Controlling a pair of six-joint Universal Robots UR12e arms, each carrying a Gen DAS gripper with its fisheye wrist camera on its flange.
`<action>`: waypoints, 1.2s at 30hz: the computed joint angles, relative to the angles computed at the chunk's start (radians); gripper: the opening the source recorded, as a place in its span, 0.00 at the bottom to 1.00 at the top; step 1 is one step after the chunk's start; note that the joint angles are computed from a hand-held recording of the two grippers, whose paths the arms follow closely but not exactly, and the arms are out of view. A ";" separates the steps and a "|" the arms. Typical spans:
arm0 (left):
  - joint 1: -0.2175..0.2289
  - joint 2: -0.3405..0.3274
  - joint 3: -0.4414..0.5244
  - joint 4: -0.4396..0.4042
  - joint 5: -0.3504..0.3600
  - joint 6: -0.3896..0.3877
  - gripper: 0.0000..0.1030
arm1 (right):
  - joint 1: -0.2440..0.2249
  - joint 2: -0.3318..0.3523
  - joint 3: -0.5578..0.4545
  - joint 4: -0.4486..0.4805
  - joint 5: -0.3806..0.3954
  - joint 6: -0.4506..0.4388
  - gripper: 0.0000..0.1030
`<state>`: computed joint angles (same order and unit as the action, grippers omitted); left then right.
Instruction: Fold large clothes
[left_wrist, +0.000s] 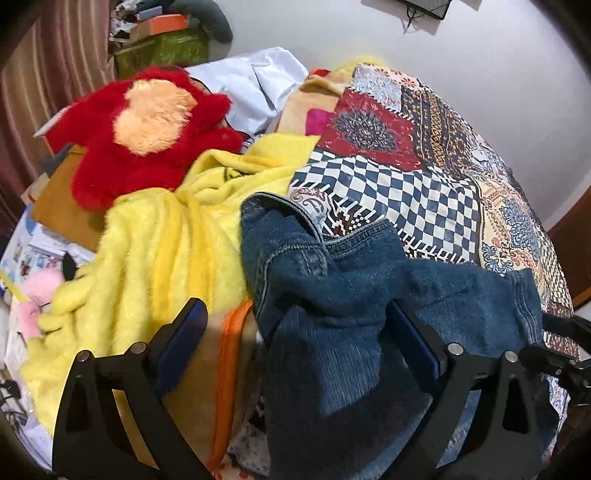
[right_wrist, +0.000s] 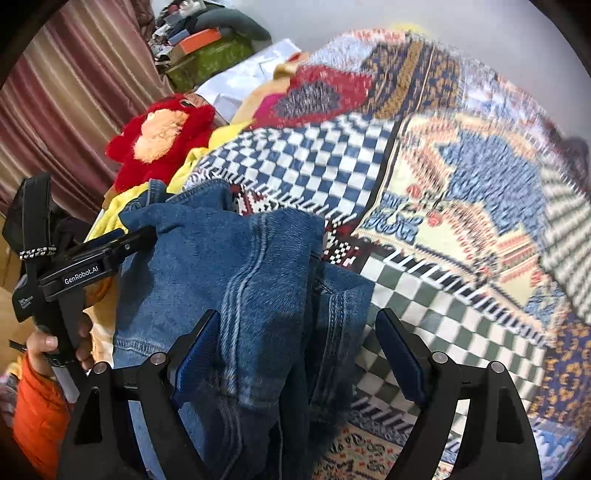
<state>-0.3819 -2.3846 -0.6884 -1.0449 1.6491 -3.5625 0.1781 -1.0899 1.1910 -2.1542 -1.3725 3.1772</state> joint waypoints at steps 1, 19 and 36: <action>-0.002 0.009 -0.009 0.002 0.008 -0.001 0.96 | 0.005 -0.009 0.010 -0.023 -0.027 -0.008 0.81; -0.094 0.324 -0.366 0.568 0.136 0.129 0.96 | 0.069 -0.296 0.302 -0.639 -0.130 -0.017 0.81; -0.238 0.461 -0.589 0.952 0.298 0.272 0.96 | 0.167 -0.475 0.532 -0.923 -0.340 0.015 0.81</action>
